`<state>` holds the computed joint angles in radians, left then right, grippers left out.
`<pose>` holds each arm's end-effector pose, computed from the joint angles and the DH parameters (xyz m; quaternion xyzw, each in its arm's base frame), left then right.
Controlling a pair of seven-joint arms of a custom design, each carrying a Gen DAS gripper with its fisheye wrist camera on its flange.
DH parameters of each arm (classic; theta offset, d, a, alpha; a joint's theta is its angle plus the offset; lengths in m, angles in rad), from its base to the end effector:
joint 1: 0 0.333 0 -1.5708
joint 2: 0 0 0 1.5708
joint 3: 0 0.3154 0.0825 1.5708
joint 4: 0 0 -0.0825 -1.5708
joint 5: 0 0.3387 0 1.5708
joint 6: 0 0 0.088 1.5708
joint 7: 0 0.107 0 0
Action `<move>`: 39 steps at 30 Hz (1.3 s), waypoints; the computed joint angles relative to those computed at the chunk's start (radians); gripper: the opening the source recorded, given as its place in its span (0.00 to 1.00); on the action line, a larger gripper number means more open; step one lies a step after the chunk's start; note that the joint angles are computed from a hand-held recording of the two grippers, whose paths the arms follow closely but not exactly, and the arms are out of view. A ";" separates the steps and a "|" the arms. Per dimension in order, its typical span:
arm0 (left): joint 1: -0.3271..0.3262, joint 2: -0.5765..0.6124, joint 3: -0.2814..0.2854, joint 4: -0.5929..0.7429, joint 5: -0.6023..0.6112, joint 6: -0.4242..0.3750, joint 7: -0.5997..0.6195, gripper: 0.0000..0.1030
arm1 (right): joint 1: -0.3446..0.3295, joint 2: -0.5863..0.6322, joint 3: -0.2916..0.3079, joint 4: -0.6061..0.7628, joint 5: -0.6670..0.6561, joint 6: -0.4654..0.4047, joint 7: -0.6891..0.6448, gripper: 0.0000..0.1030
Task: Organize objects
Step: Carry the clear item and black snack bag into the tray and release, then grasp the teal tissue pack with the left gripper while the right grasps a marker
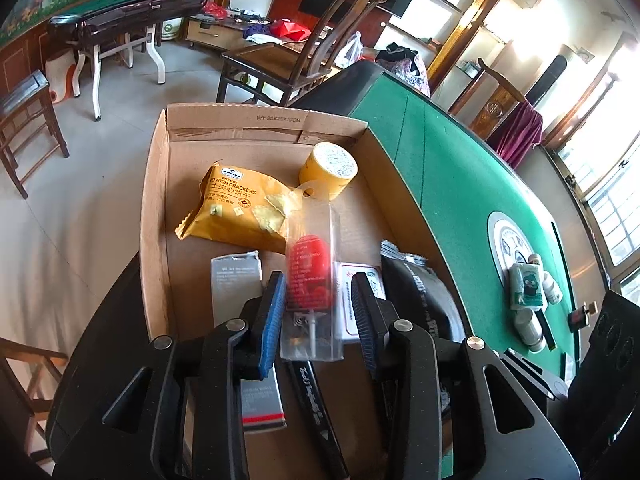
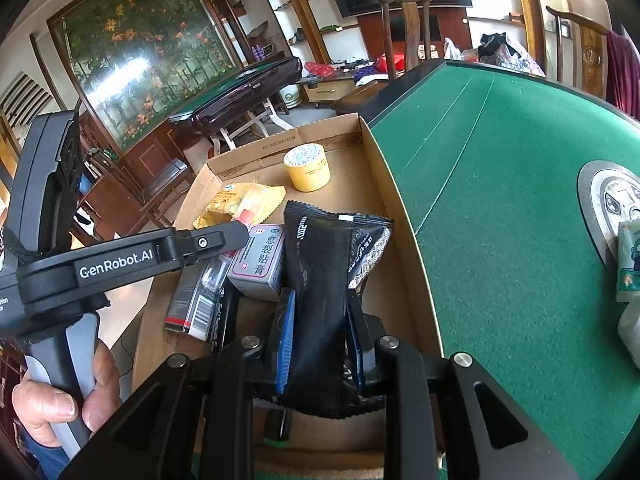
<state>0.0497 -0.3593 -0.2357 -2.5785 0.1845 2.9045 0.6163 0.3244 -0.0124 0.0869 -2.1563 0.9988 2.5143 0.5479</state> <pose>0.4125 -0.0954 0.4852 -0.8300 0.4433 -0.2992 0.1586 0.4854 0.2041 0.4639 -0.8386 0.3874 0.0167 0.3827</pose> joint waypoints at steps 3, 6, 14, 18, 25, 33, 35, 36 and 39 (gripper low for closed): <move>0.003 -0.015 -0.012 0.004 0.010 -0.015 -0.009 0.33 | -0.008 -0.009 -0.008 -0.004 -0.003 -0.032 0.007 0.25; 0.003 -0.031 -0.021 0.007 0.021 -0.026 -0.019 0.33 | -0.020 -0.029 -0.022 -0.016 0.024 -0.062 -0.012 0.25; -0.009 -0.026 -0.067 0.078 0.082 -0.088 -0.051 0.33 | -0.075 -0.093 -0.090 -0.034 0.120 -0.138 -0.091 0.25; -0.037 0.010 -0.088 0.137 0.124 -0.116 -0.062 0.33 | -0.127 -0.101 -0.132 -0.014 0.145 -0.151 -0.104 0.25; -0.119 0.121 -0.094 0.245 0.184 -0.127 -0.059 0.32 | -0.234 -0.003 -0.162 0.081 -0.049 -0.016 0.025 0.25; -0.224 0.232 -0.069 0.342 0.202 -0.160 -0.024 0.32 | -0.332 0.144 -0.130 0.210 -0.092 -0.159 0.112 0.25; -0.241 0.244 -0.063 0.352 0.211 -0.161 -0.023 0.32 | -0.344 0.170 -0.118 0.225 -0.084 -0.175 0.130 0.24; -0.249 0.248 -0.060 0.355 0.211 -0.162 -0.022 0.32 | -0.356 0.174 -0.113 0.225 -0.062 -0.196 0.118 0.24; -0.266 0.260 -0.053 0.362 0.211 -0.160 -0.018 0.32 | -0.382 0.151 -0.107 0.213 -0.041 -0.298 0.064 0.22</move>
<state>-0.2167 -0.0994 -0.2886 -2.2166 0.3954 2.7442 0.5981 -0.0578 0.1390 -0.0206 -1.9436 0.9577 2.2166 0.6120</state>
